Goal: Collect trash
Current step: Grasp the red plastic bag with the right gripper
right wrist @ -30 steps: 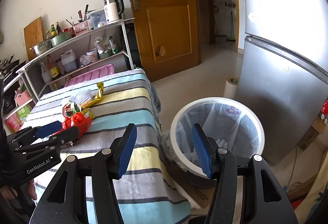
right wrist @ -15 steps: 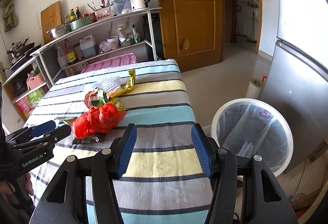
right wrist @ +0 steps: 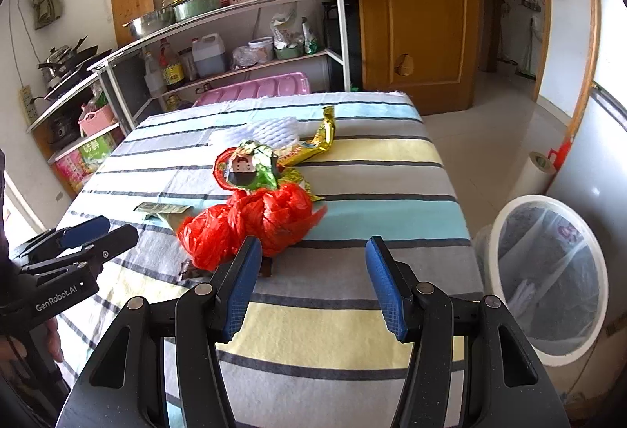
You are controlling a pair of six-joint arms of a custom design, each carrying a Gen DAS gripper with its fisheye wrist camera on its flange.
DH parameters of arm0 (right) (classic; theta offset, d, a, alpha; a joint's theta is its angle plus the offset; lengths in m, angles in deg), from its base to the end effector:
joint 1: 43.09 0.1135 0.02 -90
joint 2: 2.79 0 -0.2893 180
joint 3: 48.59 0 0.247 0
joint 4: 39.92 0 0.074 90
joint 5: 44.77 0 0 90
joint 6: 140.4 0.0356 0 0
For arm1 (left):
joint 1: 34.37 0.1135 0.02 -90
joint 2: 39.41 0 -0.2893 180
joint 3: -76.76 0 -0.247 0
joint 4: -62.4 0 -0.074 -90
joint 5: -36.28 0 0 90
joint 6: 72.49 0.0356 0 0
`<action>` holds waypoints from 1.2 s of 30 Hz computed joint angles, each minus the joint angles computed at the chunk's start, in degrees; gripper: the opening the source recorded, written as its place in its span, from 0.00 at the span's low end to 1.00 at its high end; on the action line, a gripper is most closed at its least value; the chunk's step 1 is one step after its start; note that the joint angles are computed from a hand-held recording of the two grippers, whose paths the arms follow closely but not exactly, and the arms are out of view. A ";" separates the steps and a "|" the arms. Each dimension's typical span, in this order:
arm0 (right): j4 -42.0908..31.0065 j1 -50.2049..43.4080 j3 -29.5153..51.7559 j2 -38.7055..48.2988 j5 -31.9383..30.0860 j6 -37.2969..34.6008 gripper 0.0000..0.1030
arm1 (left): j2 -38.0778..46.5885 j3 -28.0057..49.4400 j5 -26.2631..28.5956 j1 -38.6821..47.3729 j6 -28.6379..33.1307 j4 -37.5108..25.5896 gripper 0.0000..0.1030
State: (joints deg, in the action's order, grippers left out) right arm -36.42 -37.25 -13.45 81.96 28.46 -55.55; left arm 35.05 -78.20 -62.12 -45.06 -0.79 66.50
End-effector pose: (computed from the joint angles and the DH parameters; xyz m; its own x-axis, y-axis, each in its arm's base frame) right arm 0.2263 0.0335 0.1356 -0.6874 -0.1567 -0.7091 -0.3596 0.9218 0.1449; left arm 0.1778 -0.0283 0.1270 -0.6893 -0.1860 -0.7002 -0.1410 0.9824 -0.1222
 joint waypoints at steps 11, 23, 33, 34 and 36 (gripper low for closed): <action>-2.66 2.84 7.53 9.01 -4.35 5.92 0.60 | 5.03 1.15 5.86 7.60 4.86 3.14 0.57; -7.00 8.88 15.64 14.95 1.17 11.11 0.61 | 10.04 5.36 9.26 11.77 8.08 2.93 0.58; -4.28 10.07 14.29 14.27 3.35 11.17 0.50 | 13.67 8.91 12.92 15.27 10.34 1.99 0.61; -4.00 9.93 14.02 14.11 3.07 10.86 0.49 | 14.58 9.71 13.33 15.42 10.93 1.43 0.62; -3.58 9.11 13.64 13.92 2.34 10.54 0.48 | 16.73 11.00 13.98 15.68 12.07 1.09 0.63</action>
State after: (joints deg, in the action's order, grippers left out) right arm -40.00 -28.14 0.18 95.88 30.80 -45.01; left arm 51.78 -67.20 -48.14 -29.38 11.28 67.59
